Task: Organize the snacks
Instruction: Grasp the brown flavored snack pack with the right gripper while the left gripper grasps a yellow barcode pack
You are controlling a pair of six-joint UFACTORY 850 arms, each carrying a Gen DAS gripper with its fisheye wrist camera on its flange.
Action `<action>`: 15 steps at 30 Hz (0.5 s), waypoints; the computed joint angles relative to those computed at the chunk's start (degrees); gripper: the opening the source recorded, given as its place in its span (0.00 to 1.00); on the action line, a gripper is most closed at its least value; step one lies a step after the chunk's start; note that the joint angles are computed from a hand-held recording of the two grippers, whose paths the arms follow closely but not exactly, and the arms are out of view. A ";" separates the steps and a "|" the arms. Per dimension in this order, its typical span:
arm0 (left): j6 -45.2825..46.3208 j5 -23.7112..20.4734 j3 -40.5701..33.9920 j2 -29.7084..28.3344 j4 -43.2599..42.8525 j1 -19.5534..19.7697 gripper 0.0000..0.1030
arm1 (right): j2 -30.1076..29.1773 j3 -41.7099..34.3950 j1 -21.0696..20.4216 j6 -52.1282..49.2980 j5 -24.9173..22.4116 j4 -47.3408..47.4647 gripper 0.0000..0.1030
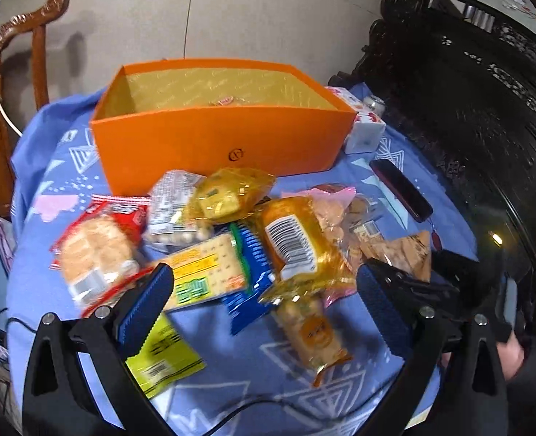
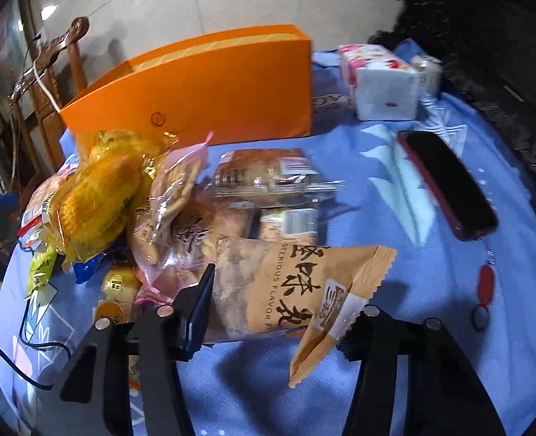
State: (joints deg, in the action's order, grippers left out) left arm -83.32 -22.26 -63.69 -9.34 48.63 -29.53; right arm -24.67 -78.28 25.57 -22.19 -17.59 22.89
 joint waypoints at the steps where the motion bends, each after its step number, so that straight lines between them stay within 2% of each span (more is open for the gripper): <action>1: 0.46 0.15 -0.90 -1.00 -0.70 0.10 0.96 | 0.63 0.73 -0.13 -0.67 0.56 1.27 0.54; 6: 1.16 -1.53 -4.97 -5.28 -1.24 -0.42 0.96 | 4.53 4.95 -0.78 -5.04 2.53 10.78 0.54; 8: 1.77 -1.85 -6.15 -6.51 -1.85 -0.54 0.92 | 5.42 5.86 -0.91 -6.05 2.60 13.21 0.54; 10: 4.94 -2.66 -7.65 -8.19 -4.32 -0.61 0.73 | 5.95 6.47 -0.98 -6.54 2.96 14.36 0.54; 12: 8.17 -2.65 -8.80 -9.75 -7.39 -0.63 0.67 | 6.31 6.92 -1.08 -7.00 2.93 15.58 0.54; 14: 7.42 -4.11 -9.66 -10.69 -5.94 -1.14 0.63 | 6.74 7.37 -1.15 -7.02 3.05 16.09 0.54; 15: 8.19 -3.77 -9.86 -11.05 -6.53 -1.15 0.57 | 6.86 7.47 -1.15 -6.76 3.09 15.88 0.54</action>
State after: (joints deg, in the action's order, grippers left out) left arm -75.13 -26.03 -73.56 -20.39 42.10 -30.68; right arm -17.80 -70.81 24.42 -28.94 -14.50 38.76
